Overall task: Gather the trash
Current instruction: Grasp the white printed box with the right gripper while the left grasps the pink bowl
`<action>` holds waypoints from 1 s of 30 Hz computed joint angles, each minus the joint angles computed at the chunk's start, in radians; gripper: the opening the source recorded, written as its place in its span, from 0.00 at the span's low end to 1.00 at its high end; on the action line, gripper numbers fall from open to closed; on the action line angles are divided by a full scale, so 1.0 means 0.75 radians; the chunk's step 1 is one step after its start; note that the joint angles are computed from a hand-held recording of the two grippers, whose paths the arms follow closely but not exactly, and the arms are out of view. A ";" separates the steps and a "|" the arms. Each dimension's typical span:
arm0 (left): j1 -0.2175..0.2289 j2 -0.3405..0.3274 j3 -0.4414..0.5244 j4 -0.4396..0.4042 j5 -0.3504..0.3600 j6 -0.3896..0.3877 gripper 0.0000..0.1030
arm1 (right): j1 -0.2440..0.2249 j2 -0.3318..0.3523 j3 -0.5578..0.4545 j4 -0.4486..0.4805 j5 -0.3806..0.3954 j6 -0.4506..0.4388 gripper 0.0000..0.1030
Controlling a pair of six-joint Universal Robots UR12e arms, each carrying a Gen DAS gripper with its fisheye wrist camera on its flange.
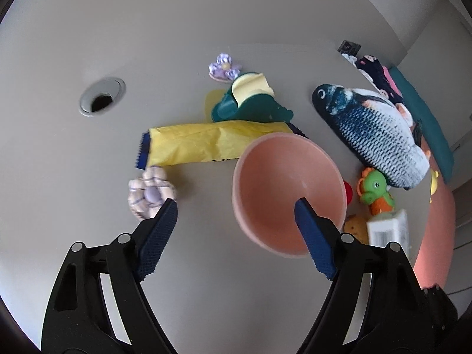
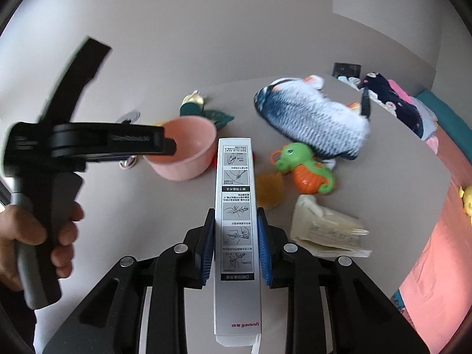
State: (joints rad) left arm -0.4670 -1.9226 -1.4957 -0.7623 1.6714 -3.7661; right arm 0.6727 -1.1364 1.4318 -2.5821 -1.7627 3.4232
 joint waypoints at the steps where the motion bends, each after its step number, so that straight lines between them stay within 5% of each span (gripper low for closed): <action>1: 0.001 -0.011 0.010 -0.010 -0.006 -0.003 0.60 | -0.003 -0.005 0.005 -0.004 0.002 0.005 0.27; 2: 0.006 -0.021 0.018 -0.022 -0.029 0.001 0.37 | -0.006 -0.012 0.014 -0.013 0.001 0.012 0.27; 6: 0.007 -0.019 0.006 0.006 -0.019 -0.026 0.14 | -0.014 -0.034 0.044 -0.037 0.000 0.032 0.27; 19: -0.070 0.066 -0.077 0.140 0.126 0.089 0.11 | -0.038 -0.097 0.116 -0.161 -0.053 0.129 0.27; 30: -0.211 -0.011 0.052 0.191 0.111 0.331 0.11 | -0.071 -0.240 0.269 -0.245 -0.175 0.208 0.27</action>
